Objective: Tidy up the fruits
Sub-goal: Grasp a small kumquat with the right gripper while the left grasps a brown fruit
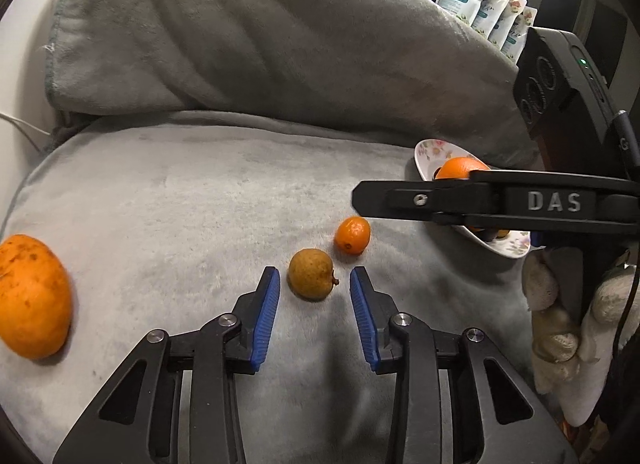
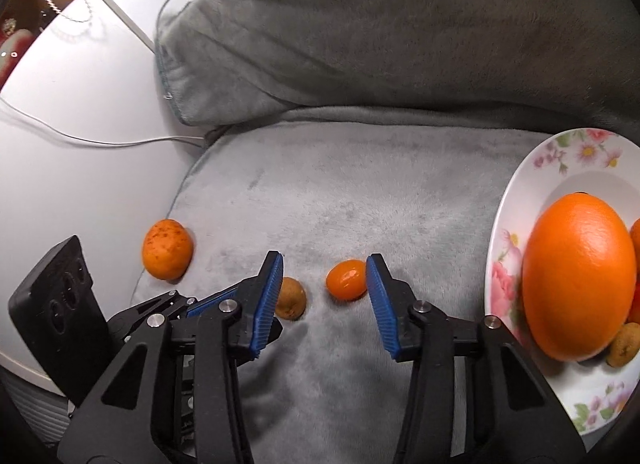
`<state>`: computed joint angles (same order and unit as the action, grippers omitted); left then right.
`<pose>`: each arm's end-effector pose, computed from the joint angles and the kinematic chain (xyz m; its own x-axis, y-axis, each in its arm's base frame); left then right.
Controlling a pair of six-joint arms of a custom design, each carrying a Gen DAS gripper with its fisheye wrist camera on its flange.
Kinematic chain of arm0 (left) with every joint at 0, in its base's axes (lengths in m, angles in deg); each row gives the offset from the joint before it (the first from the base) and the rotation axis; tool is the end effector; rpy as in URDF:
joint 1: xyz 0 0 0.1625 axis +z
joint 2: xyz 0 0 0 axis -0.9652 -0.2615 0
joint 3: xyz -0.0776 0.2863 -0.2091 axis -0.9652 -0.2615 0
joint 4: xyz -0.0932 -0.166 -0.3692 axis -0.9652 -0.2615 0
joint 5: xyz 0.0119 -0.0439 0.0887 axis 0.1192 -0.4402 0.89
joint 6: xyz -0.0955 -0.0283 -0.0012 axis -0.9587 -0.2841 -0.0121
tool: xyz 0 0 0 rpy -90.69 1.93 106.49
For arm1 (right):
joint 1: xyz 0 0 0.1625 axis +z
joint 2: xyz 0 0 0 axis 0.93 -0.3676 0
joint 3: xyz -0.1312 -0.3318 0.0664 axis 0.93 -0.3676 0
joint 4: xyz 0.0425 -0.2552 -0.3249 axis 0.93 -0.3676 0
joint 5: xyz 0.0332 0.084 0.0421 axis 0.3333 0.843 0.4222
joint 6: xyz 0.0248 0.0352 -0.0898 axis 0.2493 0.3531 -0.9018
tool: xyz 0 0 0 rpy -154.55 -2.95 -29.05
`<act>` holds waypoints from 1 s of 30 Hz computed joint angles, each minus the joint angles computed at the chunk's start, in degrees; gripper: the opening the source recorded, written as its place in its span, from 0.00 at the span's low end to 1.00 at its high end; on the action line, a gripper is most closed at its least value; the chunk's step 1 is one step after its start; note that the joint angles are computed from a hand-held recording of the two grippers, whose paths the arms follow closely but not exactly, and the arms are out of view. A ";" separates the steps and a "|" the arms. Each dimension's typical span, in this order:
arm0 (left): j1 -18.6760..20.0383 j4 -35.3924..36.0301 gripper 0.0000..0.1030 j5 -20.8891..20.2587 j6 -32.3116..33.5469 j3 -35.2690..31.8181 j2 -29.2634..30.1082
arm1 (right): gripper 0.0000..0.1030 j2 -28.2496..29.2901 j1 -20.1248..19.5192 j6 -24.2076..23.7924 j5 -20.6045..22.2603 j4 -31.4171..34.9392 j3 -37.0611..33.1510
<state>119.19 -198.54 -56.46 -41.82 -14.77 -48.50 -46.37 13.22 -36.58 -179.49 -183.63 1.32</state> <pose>-0.3978 -0.6554 -0.0860 -0.8376 0.2976 -0.4582 0.5037 0.7454 -0.4367 0.0188 -0.7263 0.3432 -0.9077 -0.3120 0.2806 -0.3918 0.8697 -0.3004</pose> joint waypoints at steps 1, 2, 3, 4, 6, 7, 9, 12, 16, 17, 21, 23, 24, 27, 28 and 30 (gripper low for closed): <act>0.08 0.20 0.34 -0.15 0.15 -0.20 0.14 | 0.42 0.34 0.06 0.26 -0.36 -0.03 -0.28; 0.18 0.39 0.34 -0.31 0.21 -0.43 0.28 | 0.41 0.76 0.08 0.57 -0.75 0.26 -0.73; 0.29 0.53 0.34 -0.50 0.19 -0.63 0.41 | 0.40 0.94 0.08 0.69 -0.91 0.41 -0.91; 0.43 0.79 0.34 -0.69 0.16 -0.96 0.59 | 0.39 1.13 0.10 0.77 -1.07 0.53 -1.09; 0.71 1.29 0.34 -0.81 0.05 -1.69 1.00 | 0.39 1.38 0.19 0.67 -1.66 0.58 -1.22; 0.81 1.46 0.34 -0.96 -0.01 -1.77 1.02 | 0.38 1.50 0.29 0.58 -2.12 0.54 -1.19; 1.01 1.91 0.34 -1.17 -0.04 -2.13 1.16 | 0.38 1.73 0.45 0.57 -2.83 0.40 -1.18; 1.18 2.47 0.34 -1.21 0.10 -2.59 1.41 | 0.38 1.96 0.57 0.47 -3.74 0.11 -1.02; 1.33 4.17 0.31 -1.00 0.11 -4.46 2.47 | 0.37 2.59 0.62 0.41 -4.52 0.27 -1.40; 1.37 4.39 0.31 -1.06 0.04 -4.84 2.69 | 0.36 2.68 0.64 0.23 -4.71 0.22 -1.41; 1.45 4.93 0.31 -1.17 -0.25 -5.48 2.94 | 0.32 3.03 0.78 -0.33 -5.53 -0.32 -1.46; 1.58 5.19 0.29 -1.49 -0.66 -5.74 3.01 | 0.28 3.13 0.76 -0.31 -5.84 -0.29 -1.61; 1.59 5.13 0.28 -1.54 -0.70 -5.79 3.04 | 0.28 3.15 0.73 -0.34 -6.01 -0.22 -1.66; 1.38 4.93 0.27 -0.95 -0.41 -5.54 3.02 | 0.28 3.13 0.62 -0.47 -6.03 0.13 -1.66; 1.34 4.97 0.27 -0.79 -0.35 -5.61 3.08 | 0.28 3.14 0.59 -0.56 -6.03 0.27 -1.67; 1.34 4.78 0.27 -0.85 -0.43 -5.15 2.77 | 0.28 3.15 0.55 -0.87 -6.04 0.24 -1.53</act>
